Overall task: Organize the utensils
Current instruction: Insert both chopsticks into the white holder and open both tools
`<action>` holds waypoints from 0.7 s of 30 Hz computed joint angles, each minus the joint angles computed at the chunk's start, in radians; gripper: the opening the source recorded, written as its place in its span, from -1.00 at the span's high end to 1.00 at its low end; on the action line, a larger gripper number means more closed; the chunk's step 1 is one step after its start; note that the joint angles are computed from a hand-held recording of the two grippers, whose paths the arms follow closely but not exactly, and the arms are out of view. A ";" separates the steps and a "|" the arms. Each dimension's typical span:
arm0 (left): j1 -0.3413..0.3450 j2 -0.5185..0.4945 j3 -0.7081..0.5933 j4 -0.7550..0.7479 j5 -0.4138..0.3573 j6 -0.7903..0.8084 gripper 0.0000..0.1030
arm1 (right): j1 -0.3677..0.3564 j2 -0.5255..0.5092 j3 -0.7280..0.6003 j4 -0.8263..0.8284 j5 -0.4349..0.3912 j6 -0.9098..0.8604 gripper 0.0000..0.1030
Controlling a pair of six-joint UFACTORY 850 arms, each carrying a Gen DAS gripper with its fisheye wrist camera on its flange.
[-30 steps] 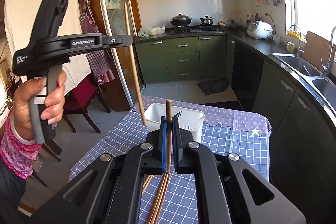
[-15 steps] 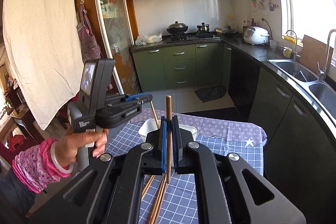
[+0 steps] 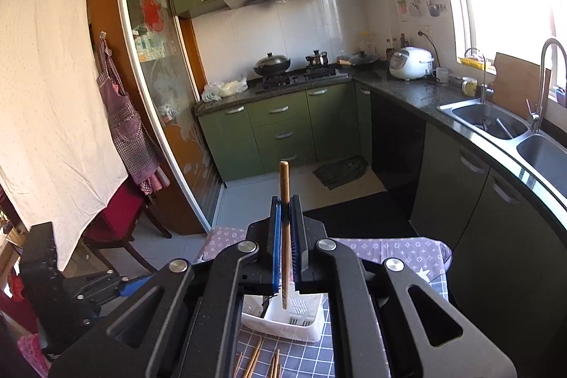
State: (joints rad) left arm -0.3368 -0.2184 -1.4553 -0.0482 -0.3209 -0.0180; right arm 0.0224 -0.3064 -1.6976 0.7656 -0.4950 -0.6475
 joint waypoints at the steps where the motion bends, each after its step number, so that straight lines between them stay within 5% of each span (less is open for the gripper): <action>1: 0.004 0.007 0.012 -0.030 -0.012 0.027 0.56 | 0.003 -0.025 -0.024 -0.038 -0.017 0.037 0.88; 9: 0.025 0.010 0.055 -0.167 -0.124 0.128 0.30 | 0.023 -0.080 0.012 -0.108 -0.036 0.057 0.72; 15: 0.037 -0.028 0.068 -0.205 -0.207 0.112 0.20 | -0.003 0.061 0.248 0.151 0.012 -0.249 0.58; 21: 0.040 -0.105 0.078 -0.224 -0.313 0.064 0.18 | -0.022 0.135 0.472 0.163 -0.004 -0.343 0.49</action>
State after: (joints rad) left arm -0.2964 -0.3235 -1.3772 -0.2718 -0.6338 0.0459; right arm 0.0007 -0.1711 -1.2256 0.9281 -0.4990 -0.9910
